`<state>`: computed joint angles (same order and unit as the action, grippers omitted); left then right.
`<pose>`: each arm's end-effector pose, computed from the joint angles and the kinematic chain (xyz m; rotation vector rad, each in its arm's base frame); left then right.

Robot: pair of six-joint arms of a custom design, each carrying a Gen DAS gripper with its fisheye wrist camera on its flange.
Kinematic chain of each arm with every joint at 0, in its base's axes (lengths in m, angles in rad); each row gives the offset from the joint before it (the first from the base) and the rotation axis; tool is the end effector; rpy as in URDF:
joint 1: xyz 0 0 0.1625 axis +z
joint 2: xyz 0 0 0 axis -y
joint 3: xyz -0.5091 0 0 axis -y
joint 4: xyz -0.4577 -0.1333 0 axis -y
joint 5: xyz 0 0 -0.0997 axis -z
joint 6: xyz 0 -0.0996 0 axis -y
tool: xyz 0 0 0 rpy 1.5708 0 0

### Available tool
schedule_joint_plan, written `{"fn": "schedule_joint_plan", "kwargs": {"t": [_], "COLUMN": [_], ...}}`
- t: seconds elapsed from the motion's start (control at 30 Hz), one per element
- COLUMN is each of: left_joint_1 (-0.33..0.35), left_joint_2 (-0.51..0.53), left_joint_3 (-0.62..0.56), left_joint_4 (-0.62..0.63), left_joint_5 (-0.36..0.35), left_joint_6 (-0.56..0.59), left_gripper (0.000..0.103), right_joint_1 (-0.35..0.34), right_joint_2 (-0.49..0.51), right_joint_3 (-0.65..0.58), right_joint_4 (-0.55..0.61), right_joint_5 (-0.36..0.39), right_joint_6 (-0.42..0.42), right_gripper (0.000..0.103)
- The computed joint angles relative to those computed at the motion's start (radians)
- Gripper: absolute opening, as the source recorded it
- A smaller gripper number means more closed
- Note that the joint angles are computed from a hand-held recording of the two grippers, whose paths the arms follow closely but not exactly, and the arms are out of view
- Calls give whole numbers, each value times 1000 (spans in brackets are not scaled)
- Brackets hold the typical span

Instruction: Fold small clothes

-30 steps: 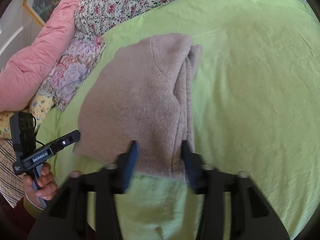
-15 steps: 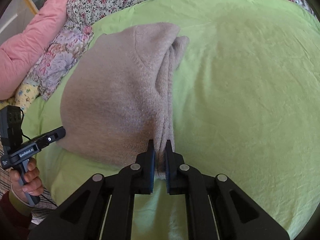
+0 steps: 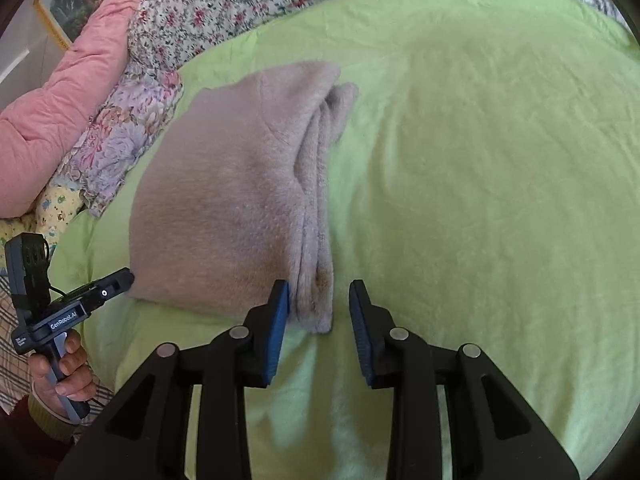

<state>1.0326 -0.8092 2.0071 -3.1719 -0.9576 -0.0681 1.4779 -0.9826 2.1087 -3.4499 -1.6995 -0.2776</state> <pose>-0.1653 -0.6487 0.0689 0.4379 2.5442 -0.7460 0.0625 -0.6282 0.1690 0.1806 -2.6968 1.0179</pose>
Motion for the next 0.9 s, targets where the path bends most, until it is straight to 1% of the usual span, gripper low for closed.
{"fn": "schedule_joint_plan", "kwargs": {"t": [0.1, 0.17, 0.23, 0.33, 0.4, 0.47, 0.5, 0.67, 0.77, 0.83, 0.9], "left_joint_1": [-12, -19, -28, -39, -47, -55, -56, -57, -62, -67, -76], "left_joint_2": [-11, -17, -19, -26, -30, -33, -34, -47, -52, -54, -54], "left_joint_3": [17, 28, 39, 58, 73, 89, 94, 118, 134, 143, 153], "left_joint_4": [2, -4, -13, -27, -34, -46, -46, -43, -51, -61, -77], "left_joint_5": [8, 11, 24, 32, 43, 51, 51, 58, 73, 88, 110], "left_joint_6": [-5, -6, -10, -12, -15, -14, -15, -20, -22, -18, -24], "left_gripper": [26, 28, 37, 42, 47, 50, 50, 52, 55, 65, 69], "right_joint_1": [17, 26, 36, 49, 61, 70, 73, 85, 94, 98, 101], "right_joint_2": [-10, -15, -16, -13, -6, 1, 6, 17, 24, 26, 30], "right_joint_3": [13, 21, 27, 41, 45, 49, 57, 78, 90, 97, 108], "right_joint_4": [-29, -44, -54, -74, -79, -86, -99, -108, -126, -142, -168], "right_joint_5": [-11, -6, 1, 11, 6, 6, 9, 0, -22, -35, -52], "right_joint_6": [-12, -15, -16, -15, -15, -16, -20, -34, -43, -51, -56], "right_gripper": [33, 33, 33, 33, 37, 57, 59, 60, 60, 62, 69]}}
